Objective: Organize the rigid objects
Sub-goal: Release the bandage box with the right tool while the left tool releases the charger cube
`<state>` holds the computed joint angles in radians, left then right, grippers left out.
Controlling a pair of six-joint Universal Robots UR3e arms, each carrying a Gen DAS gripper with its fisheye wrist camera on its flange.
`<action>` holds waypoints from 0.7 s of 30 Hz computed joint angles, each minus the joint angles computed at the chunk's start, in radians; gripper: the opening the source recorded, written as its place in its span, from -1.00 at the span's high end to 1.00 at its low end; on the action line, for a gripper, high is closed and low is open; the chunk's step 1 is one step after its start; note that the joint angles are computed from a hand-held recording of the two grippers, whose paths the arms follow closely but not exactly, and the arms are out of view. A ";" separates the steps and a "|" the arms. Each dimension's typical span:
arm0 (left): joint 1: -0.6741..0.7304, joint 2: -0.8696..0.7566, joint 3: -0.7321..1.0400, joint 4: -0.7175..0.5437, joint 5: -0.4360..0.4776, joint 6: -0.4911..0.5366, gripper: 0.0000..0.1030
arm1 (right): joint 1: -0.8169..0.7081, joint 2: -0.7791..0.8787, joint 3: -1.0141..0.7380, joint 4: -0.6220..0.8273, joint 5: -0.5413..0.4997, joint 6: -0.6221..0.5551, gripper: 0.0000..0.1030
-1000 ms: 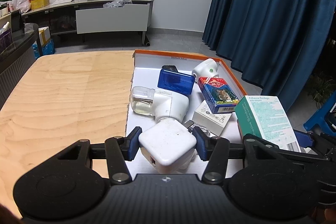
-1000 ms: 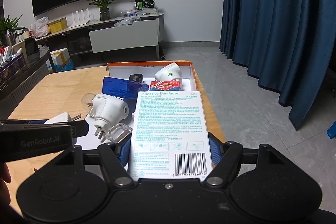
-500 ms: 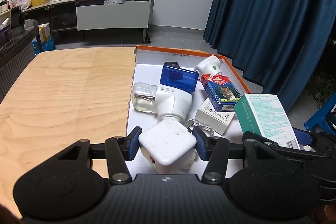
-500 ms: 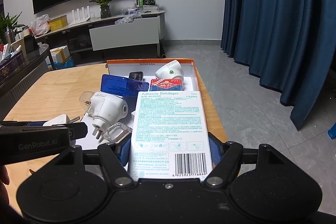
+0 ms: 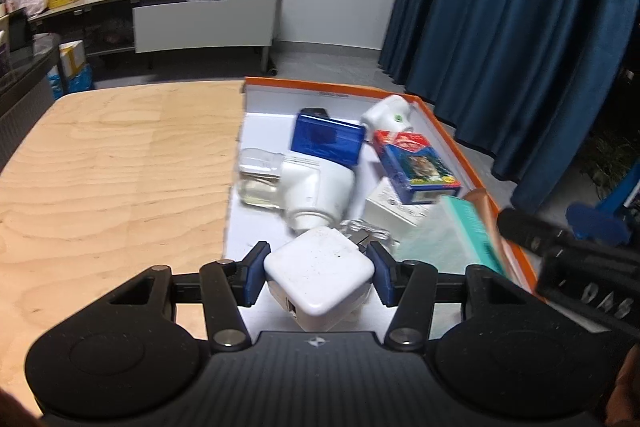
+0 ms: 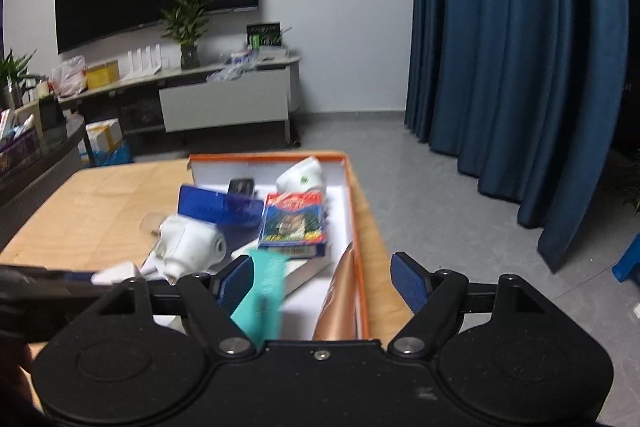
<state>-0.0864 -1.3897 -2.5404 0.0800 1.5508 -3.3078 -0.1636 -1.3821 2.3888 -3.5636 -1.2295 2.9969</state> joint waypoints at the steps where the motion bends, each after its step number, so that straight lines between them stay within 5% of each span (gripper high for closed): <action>1: 0.001 -0.005 -0.001 0.005 -0.014 0.004 -0.06 | -0.010 -0.014 0.006 0.003 0.010 0.001 -0.74; 2: 0.002 -0.007 -0.003 0.013 -0.027 0.010 -0.11 | -0.015 -0.024 0.011 0.001 0.013 -0.001 -0.74; 4: -0.015 -0.013 0.000 0.032 -0.015 0.009 -0.56 | -0.015 -0.038 0.019 -0.007 0.000 -0.007 -0.75; 10: -0.078 0.070 0.028 -0.049 0.076 -0.023 -0.94 | -0.087 -0.173 0.072 0.099 0.097 -0.042 -0.75; 21: -0.319 0.207 0.113 -0.334 0.410 -0.185 -1.00 | -0.262 -0.608 0.184 0.610 0.269 -0.263 -0.80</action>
